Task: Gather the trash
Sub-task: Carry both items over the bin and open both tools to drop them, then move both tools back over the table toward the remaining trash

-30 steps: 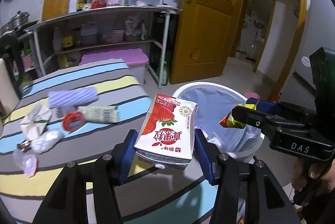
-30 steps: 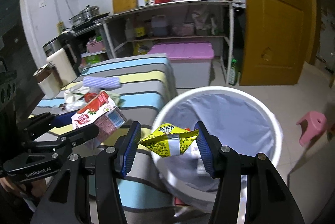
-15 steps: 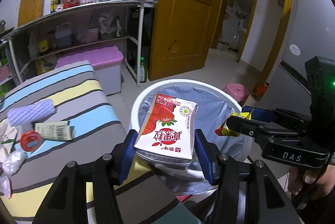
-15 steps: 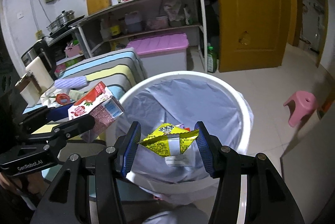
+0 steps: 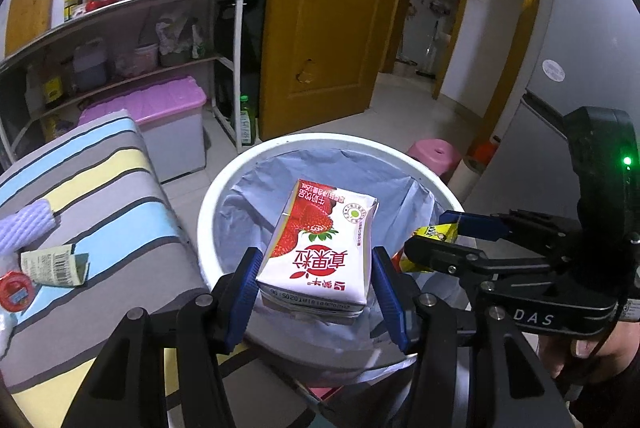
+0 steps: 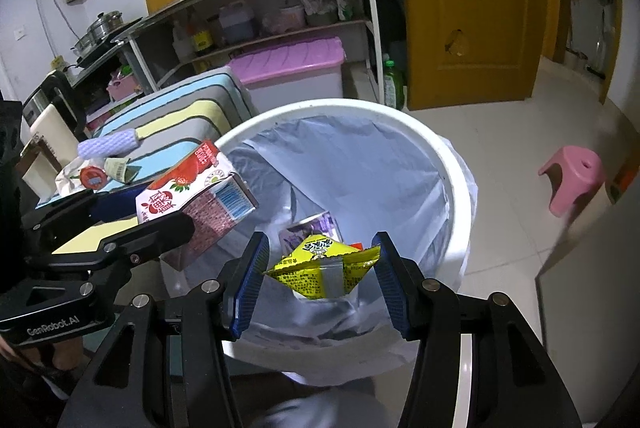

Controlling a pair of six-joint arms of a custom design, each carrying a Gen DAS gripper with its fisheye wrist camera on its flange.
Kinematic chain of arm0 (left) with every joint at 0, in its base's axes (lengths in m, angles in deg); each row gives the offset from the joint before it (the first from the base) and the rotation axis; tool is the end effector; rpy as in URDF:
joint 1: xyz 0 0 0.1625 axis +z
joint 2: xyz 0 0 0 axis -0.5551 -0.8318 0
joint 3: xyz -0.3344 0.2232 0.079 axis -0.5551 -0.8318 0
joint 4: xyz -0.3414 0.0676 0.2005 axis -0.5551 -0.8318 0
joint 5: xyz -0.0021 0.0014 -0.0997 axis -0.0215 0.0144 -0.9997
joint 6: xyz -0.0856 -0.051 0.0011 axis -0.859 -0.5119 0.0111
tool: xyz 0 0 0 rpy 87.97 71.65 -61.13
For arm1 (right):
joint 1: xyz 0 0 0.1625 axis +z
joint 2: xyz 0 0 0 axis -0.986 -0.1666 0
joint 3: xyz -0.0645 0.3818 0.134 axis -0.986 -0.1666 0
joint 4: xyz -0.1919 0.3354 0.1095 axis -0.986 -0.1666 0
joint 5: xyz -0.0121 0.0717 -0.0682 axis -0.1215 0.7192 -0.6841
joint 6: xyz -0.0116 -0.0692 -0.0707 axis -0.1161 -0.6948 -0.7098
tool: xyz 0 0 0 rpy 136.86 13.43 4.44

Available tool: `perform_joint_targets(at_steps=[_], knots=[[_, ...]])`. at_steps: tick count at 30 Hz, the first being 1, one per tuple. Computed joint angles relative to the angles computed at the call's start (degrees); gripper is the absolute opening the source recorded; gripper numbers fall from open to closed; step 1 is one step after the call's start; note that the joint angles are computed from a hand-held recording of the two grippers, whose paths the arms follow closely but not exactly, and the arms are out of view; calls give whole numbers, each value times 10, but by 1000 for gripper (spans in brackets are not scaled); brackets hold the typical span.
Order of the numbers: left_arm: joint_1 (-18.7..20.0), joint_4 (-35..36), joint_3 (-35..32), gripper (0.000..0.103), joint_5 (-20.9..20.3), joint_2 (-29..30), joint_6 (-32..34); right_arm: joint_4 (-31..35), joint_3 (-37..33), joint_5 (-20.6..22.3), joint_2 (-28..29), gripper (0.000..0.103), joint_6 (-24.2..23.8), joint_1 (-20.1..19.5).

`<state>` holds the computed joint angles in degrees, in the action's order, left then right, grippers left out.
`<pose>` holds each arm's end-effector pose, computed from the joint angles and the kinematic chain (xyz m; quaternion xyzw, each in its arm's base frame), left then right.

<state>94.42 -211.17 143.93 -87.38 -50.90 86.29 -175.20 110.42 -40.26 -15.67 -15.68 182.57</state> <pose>-0.0903 -0.5292 0.1655 0.3036 0.8895 -0.2735 0.2045 0.2018 -0.5179 0.0153 0.1927 -0.9042 0.2926 0.2445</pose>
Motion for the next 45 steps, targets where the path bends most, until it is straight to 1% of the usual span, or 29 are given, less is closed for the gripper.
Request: perform_joint_targets(at_steps=[4,6,9,14,18,23,28,30,33,36,40,42,45], knots=[[2,3,-5,55,-7,5,0,-2,-3,-3,1,55,7,-1],[2,6,-6,55,-8,7,-2,-5,-2,-3,1,58,6,-2],[5,8,-7,55,-13,4,-4,-10,1,1,0,59,5,-4],[3,-6,9,55,-15,-13,-10,-20,8,4,-3,59,4,0],[-3,-20,30,55,-5,-32,-19,-38,19,12,-8,59,-1,5],[-14,-42,67,55,20,-68,-36,-55,36,32,-14,59,-6,18],[-25,-60,103,55,39,-107,-50,-68,42,33,-5,59,-7,40],[-27,-66,116,55,48,-123,-55,-63,44,43,-4,59,-3,42],[-29,-61,130,55,53,-146,-63,-56,44,47,-1,59,-2,51],[-32,-60,145,55,65,-168,-69,-42,44,68,1,59,-1,55],[-39,-73,164,55,101,-187,-70,-41,37,82,14,59,-20,65],[-37,-74,170,55,106,-197,-73,-42,34,90,21,59,-29,71],[-36,-74,180,55,124,-215,-81,-31,25,96,30,59,-29,79]])
